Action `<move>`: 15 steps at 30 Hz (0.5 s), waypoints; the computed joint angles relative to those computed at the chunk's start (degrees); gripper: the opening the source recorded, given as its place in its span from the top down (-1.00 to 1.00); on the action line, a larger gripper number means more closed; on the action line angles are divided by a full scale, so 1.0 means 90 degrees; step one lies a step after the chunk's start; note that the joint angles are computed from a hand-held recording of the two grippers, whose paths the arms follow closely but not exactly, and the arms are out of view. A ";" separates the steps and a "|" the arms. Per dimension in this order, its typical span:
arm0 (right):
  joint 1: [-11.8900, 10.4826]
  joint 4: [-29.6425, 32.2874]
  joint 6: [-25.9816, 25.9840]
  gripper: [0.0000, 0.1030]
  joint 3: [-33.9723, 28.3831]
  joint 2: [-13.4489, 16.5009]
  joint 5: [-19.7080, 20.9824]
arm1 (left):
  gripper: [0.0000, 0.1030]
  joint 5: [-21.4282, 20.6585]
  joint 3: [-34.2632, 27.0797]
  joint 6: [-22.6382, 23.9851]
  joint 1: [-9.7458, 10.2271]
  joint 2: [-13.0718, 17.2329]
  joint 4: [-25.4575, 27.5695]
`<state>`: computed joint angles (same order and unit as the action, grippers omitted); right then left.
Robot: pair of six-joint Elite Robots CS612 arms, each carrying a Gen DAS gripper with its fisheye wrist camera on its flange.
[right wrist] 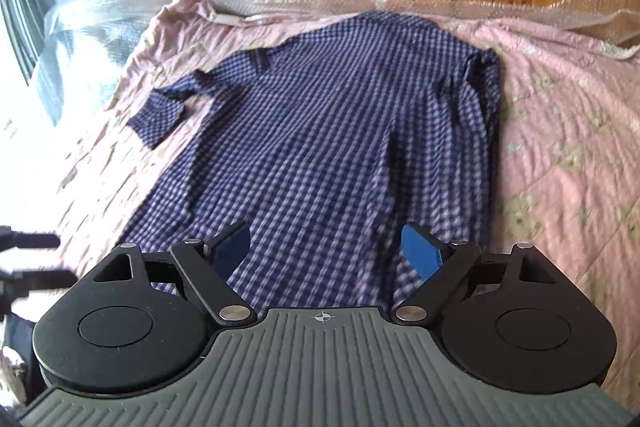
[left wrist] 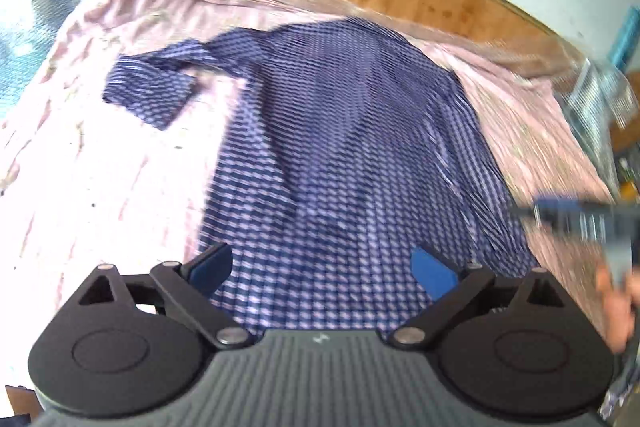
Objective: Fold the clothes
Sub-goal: 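Release the hem with the left gripper and lift both grippers open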
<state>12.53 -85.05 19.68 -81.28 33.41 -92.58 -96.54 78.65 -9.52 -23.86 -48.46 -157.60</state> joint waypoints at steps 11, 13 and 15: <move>0.0406 0.0456 -0.0435 -0.89 0.0022 -0.0554 -0.2090 | -1.00 -0.0290 -0.0431 0.0559 -0.0003 0.0029 -0.1000; 0.0373 0.0634 -0.0400 -0.95 -0.0184 -0.0570 -0.2288 | -1.00 -0.0518 -0.0701 0.0433 -0.0028 0.0186 -0.1070; 0.0339 0.0883 -0.0285 -0.94 -0.0383 -0.0583 -0.2479 | -1.00 -0.0476 -0.0803 0.0422 -0.0101 0.0242 -0.1199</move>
